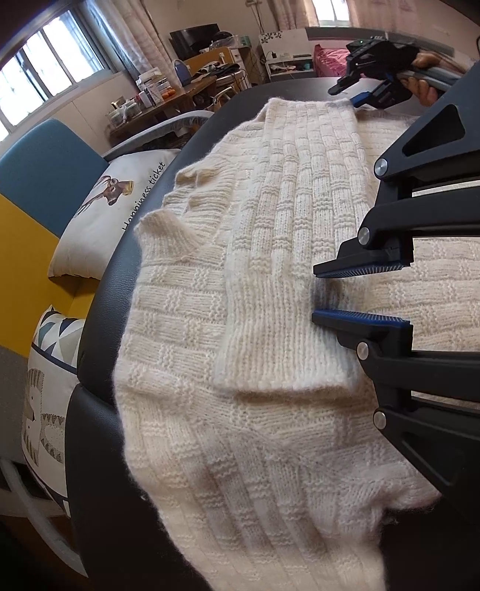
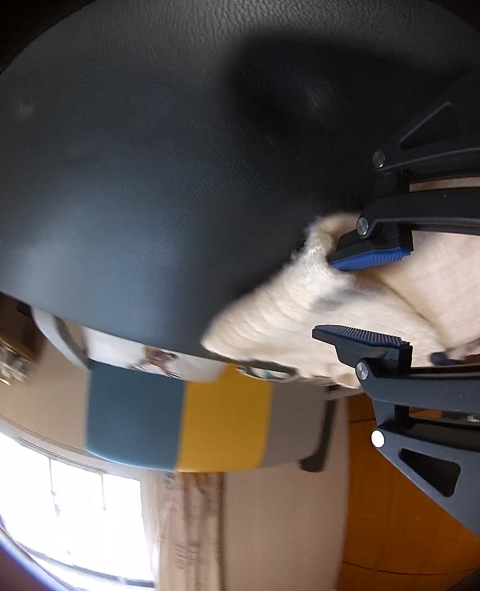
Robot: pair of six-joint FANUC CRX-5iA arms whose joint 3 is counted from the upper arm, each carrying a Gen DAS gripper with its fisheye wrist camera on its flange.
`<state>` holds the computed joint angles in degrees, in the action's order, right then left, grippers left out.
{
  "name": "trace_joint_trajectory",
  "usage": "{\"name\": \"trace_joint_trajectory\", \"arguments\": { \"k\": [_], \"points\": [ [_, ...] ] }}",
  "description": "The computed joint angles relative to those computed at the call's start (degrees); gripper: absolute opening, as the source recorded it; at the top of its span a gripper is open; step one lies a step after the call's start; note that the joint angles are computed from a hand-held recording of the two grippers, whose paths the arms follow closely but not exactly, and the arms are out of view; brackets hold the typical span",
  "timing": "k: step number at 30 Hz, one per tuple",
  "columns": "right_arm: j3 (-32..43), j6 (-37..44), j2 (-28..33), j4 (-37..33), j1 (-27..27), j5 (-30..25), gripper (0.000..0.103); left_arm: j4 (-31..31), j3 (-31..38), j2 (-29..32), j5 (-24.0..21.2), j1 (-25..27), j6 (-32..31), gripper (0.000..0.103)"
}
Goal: Fold clothes
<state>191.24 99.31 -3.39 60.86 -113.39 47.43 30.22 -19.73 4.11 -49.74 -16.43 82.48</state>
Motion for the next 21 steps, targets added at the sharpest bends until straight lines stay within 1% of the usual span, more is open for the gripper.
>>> {"name": "trace_joint_trajectory", "arguments": {
  "k": [2, 3, 4, 7, 9, 11, 13, 15, 18, 20, 21],
  "points": [
    [-0.6, 4.8, -0.5, -3.6, -1.0, 0.4, 0.026, 0.5, -0.4, -0.1, 0.2, 0.2, -0.8, 0.018],
    [-1.4, 9.8, -0.7, -6.1, -1.7, 1.4, 0.025, 1.1, -0.9, -0.3, 0.5, 0.3, -1.2, 0.018],
    [-1.8, 13.1, -0.6, -7.9, -2.4, 1.2, 0.026, 1.5, -1.1, -0.3, 0.6, 0.4, -1.4, 0.018],
    [-0.8, 22.4, 1.5, -13.7, -5.2, -3.0, 0.027, 2.2, -0.9, -0.2, -0.2, 0.7, -1.0, 0.018],
    [-0.3, 30.2, 3.4, -17.7, -6.0, -3.1, 0.027, 2.7, -0.3, -0.3, -1.4, 0.9, 0.0, 0.018],
    [-1.0, 38.9, 5.0, -20.7, -5.7, -0.7, 0.03, 4.7, -1.1, -1.7, -0.5, 0.7, -2.1, 0.019],
    [-4.6, 49.3, 5.0, -21.2, -4.9, 5.8, 0.03, 7.1, -1.8, -2.8, 0.4, 0.3, -4.8, 0.02],
    [-8.1, 60.8, 3.5, -21.5, -5.7, 9.0, 0.03, 6.5, -1.1, -3.0, 0.9, -0.7, -5.8, 0.023],
    [-12.7, 78.1, -0.9, -26.7, -11.3, 10.5, 0.029, 4.7, 0.0, -2.2, 1.3, -2.0, -5.4, 0.023],
    [-14.7, 84.9, -3.8, -29.2, -13.4, 11.2, 0.028, 2.5, 0.5, -1.6, 1.7, -2.7, -4.2, 0.023],
    [-16.6, 87.8, -5.8, -30.5, -14.8, 13.1, 0.028, 1.2, 0.8, -1.3, 2.0, -2.9, -3.4, 0.023]
  ]
}}
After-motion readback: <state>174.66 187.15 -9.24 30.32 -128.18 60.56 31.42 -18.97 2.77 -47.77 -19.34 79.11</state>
